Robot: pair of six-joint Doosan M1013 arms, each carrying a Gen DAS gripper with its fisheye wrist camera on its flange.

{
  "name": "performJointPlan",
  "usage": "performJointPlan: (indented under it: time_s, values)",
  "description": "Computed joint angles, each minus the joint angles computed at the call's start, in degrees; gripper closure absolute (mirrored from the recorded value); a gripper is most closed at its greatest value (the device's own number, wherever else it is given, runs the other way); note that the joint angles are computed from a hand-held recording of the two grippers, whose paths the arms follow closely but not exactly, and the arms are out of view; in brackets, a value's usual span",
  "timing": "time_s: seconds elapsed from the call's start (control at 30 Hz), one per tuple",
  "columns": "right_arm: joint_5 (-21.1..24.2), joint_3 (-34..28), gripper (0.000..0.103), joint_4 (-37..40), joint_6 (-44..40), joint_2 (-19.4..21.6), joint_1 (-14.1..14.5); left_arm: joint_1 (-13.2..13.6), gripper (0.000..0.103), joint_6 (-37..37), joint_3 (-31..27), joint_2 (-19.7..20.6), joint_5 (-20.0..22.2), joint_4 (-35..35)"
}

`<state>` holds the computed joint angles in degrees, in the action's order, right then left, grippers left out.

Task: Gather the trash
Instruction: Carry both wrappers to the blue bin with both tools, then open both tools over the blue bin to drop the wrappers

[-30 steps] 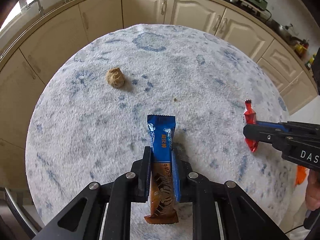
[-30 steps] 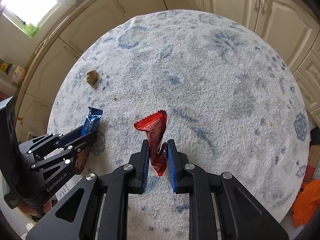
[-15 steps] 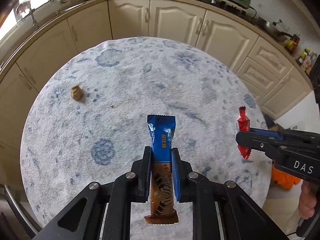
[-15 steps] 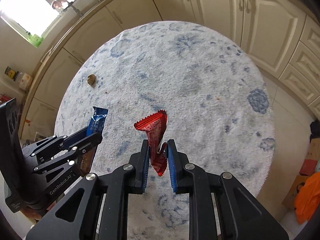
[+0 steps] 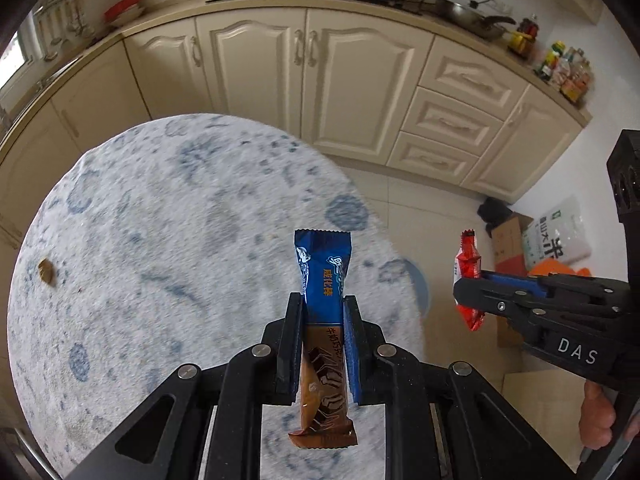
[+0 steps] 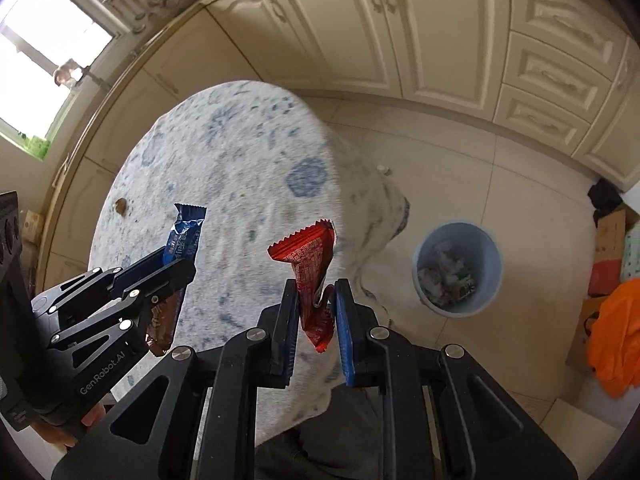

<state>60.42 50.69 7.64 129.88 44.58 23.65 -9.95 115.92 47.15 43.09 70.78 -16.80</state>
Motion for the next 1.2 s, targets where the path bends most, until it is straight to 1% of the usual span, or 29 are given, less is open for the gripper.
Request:
performJointPlan:
  time_s: [0.2, 0.33, 0.4, 0.57, 0.67, 0.7, 0.73, 0.77, 0.8, 0.87, 1.0, 1.03, 1.1, 1.13, 1.17, 1.2]
  values:
    - [-4.4, 9.6, 0.086, -2.0, 4.5, -5.3, -2.5, -3.9, 0.088, 0.7, -3.9, 2.5, 3.4, -0.7]
    - [-6.3, 14.8, 0.086, -3.2, 7.9, -8.1, -4.2, -6.4, 0.088, 0.6, -8.6, 5.6, 6.8, -1.1]
    - [-6.7, 16.8, 0.086, -3.7, 9.2, -9.2, -5.0, -7.5, 0.088, 0.5, -10.9, 7.1, 8.0, -0.8]
    - [-6.4, 20.0, 0.086, -5.1, 12.1, -10.9, -6.7, -10.3, 0.088, 0.0, -15.8, 10.4, 8.8, 1.2]
    - [-6.4, 21.4, 0.086, -4.9, 12.3, -11.5, -7.6, -11.6, 0.083, -1.4, -18.0, 12.1, 8.9, 3.0]
    - [-6.4, 21.7, 0.086, -4.9, 12.3, -11.6, -7.8, -11.9, 0.075, -2.5, -18.6, 12.5, 9.1, 4.2]
    - [-6.4, 21.8, 0.086, -4.8, 12.1, -11.6, -8.0, -12.2, 0.065, -3.7, -19.4, 13.0, 9.2, 5.2]
    - [-6.4, 21.9, 0.086, -4.6, 11.7, -11.5, -8.2, -12.4, 0.061, -4.3, -20.0, 13.5, 9.1, 5.5]
    - [-6.4, 21.7, 0.086, -4.3, 11.4, -11.3, -8.2, -12.6, 0.056, -4.6, -19.3, 13.2, 8.3, 5.8]
    - [-6.4, 21.5, 0.086, -3.1, 9.6, -10.9, -8.6, -12.8, 0.056, -5.2, -18.1, 12.6, 7.0, 6.8]
    - [-6.1, 20.1, 0.085, -0.7, 6.2, -9.5, -8.8, -12.7, 0.056, -7.4, -16.5, 11.9, 5.7, 8.4]
    - [-6.0, 19.5, 0.082, -0.1, 5.1, -9.0, -8.8, -12.7, 0.056, -7.9, -15.7, 11.4, 5.2, 8.7]
    - [-6.0, 18.6, 0.08, -0.5, 4.9, -8.3, -8.6, -12.5, 0.056, -9.1, -14.6, 10.9, 4.4, 9.6]
    - [-5.9, 18.1, 0.073, -1.0, 5.1, -8.1, -8.4, -12.4, 0.056, -9.4, -13.7, 10.3, 4.0, 9.8]
    - [-5.8, 17.7, 0.064, -1.5, 5.5, -7.9, -8.1, -12.3, 0.056, -9.8, -13.3, 10.1, 3.7, 10.2]
    - [-6.0, 17.5, 0.059, -1.7, 5.4, -7.8, -8.0, -12.2, 0.056, -10.0, -13.0, 9.9, 3.7, 10.3]
